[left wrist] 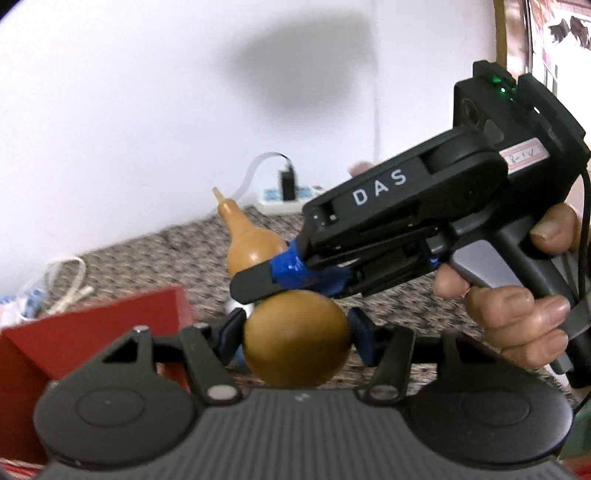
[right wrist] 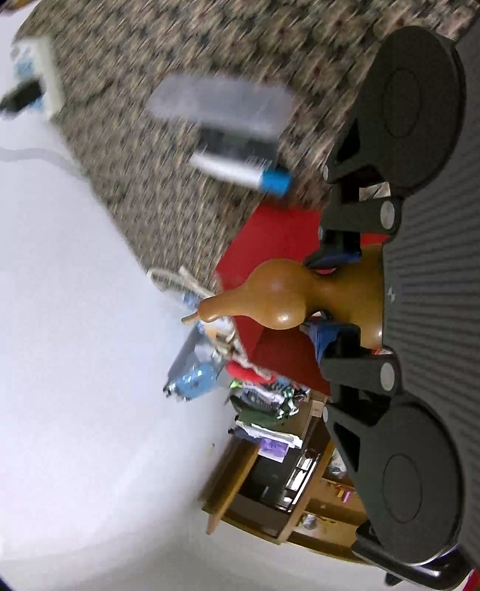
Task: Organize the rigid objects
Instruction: 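Carry the gourd with the right tool over the red box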
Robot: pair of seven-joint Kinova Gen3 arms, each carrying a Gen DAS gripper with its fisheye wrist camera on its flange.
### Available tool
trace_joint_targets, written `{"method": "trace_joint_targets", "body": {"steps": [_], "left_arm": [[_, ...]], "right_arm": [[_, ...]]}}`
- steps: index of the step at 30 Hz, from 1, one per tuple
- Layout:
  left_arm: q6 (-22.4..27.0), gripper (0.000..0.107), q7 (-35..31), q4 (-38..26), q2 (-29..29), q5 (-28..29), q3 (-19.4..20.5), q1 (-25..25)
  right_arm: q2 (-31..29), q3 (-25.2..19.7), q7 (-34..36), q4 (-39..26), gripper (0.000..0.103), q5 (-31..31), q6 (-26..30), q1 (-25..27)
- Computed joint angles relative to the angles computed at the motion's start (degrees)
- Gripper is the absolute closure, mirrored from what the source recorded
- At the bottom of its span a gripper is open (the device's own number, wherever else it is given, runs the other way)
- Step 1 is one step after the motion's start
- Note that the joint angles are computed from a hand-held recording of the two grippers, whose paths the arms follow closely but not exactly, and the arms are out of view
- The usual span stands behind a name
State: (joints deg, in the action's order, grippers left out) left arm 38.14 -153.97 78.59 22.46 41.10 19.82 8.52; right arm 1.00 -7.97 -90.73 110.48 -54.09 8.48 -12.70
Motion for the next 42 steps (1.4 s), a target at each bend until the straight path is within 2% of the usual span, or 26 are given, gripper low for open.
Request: {"method": "trace_joint_targets", "body": {"steps": [4,8,10,15,18,24,26,33,39,42], "left_arm": [[4.43,0.050,-2.43,-4.64,2.52,1.39,-0.50,-4.45],[9.59,0.050,-1.16,-11.17,6.72,-0.36,-2.44,-6.69],[12.64,0.050,0.70,-14.89,9.11,-2.00,-3.35,-7.32],[21.87,0.050,7.98,-25.44,15.72,-6.88,-5.46,-8.22],[24.79,0.050,10.74,-29.77,18.32,-9.75,-6.14,-7.89],[28.11,0.050,12.83,-32.79,20.21,-12.52,-6.46,-8.80],[29.92,0.050,14.77,-36.17,22.13,-13.79,-6.77,-8.09],[37.40,0.049,18.82,-44.20,26.60,-15.25,-6.68,-8.23],[40.66,0.049,20.72,-48.56,29.12,-15.03,-6.39,-8.22],[40.67,0.049,20.66,-48.21,28.97,-14.81,-6.27,-8.41]], "right_arm": [[5.88,8.28,-7.11,-7.60,0.090,9.32,-0.80,-10.62],[12.50,18.56,-16.43,-16.31,0.090,18.59,2.85,-20.95],[15.82,20.34,-21.09,-20.64,0.090,22.53,5.17,-22.73],[23.89,13.78,-32.58,-31.46,0.090,33.85,11.42,-18.24],[28.00,8.66,-38.20,-37.53,0.090,40.20,15.93,-15.10],[32.73,4.75,-42.94,-45.50,0.090,42.98,22.71,-13.04],[34.39,3.99,-44.33,-48.74,0.090,44.05,25.42,-12.77],[38.90,-7.34,-51.46,-57.36,0.088,58.43,34.96,-8.76],[40.52,-7.14,-54.05,-61.53,0.088,62.51,40.75,-10.25],[40.31,-7.64,-55.16,-60.60,0.088,61.78,39.88,-9.44]]}}
